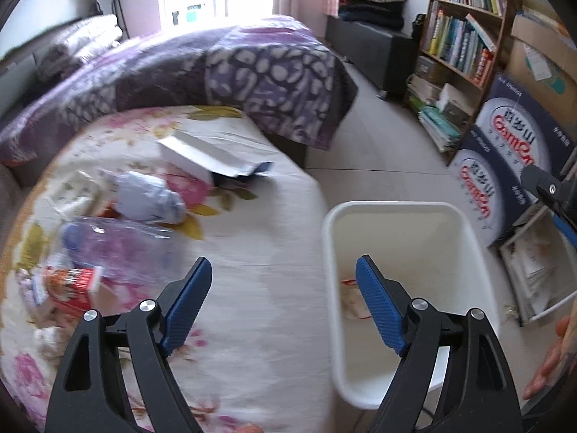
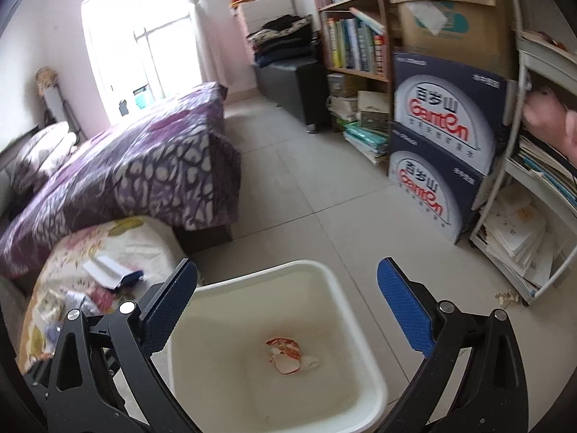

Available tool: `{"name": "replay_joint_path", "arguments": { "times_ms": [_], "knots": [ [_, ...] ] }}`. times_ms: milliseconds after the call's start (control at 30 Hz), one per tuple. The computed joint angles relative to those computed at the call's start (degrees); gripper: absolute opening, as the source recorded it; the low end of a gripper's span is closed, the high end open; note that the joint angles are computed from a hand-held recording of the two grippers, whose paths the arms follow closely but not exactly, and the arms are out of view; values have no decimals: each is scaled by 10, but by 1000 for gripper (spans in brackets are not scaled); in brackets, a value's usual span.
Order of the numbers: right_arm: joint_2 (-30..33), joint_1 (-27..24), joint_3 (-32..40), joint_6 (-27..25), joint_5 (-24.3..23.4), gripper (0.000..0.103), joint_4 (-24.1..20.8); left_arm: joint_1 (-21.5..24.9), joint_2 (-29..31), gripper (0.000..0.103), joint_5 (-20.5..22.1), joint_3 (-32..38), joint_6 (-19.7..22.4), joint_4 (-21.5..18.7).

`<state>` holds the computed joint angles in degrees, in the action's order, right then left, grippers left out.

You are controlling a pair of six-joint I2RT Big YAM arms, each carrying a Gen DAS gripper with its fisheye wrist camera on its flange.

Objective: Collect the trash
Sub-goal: 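Grasp a white wrapped bundle with the left tool while the right tool grasps the red carton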

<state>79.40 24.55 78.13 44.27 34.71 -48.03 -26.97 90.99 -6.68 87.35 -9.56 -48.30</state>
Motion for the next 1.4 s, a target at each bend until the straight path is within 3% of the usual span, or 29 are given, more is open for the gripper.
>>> {"name": "replay_joint_path", "arguments": {
  "times_ms": [333, 600, 867, 1067, 1267, 1300, 1400],
  "knots": [
    [61, 41, 55, -61, -8, 96, 2, 44, -37, 81, -55, -52, 44, 4],
    [104, 69, 97, -97, -20, 96, 0, 111, -64, 81, -77, -99, 33, -16],
    [150, 99, 146, -125, -31, 96, -5, 183, -82, 81, -113, -128, -6, -33],
    [172, 124, 166, -173, -49, 96, 18, 233, -66, 81, -52, -114, -47, -85],
    [196, 147, 184, -240, -75, 96, 44, 267, -54, 80, 26, -114, -54, -97],
    [199, 150, 186, -247, -82, 96, 45, 274, -51, 78, 39, -114, -56, -98],
    [214, 158, 201, -272, -114, 96, 45, 288, -51, 57, 71, -115, -50, -93]
  ]
}}
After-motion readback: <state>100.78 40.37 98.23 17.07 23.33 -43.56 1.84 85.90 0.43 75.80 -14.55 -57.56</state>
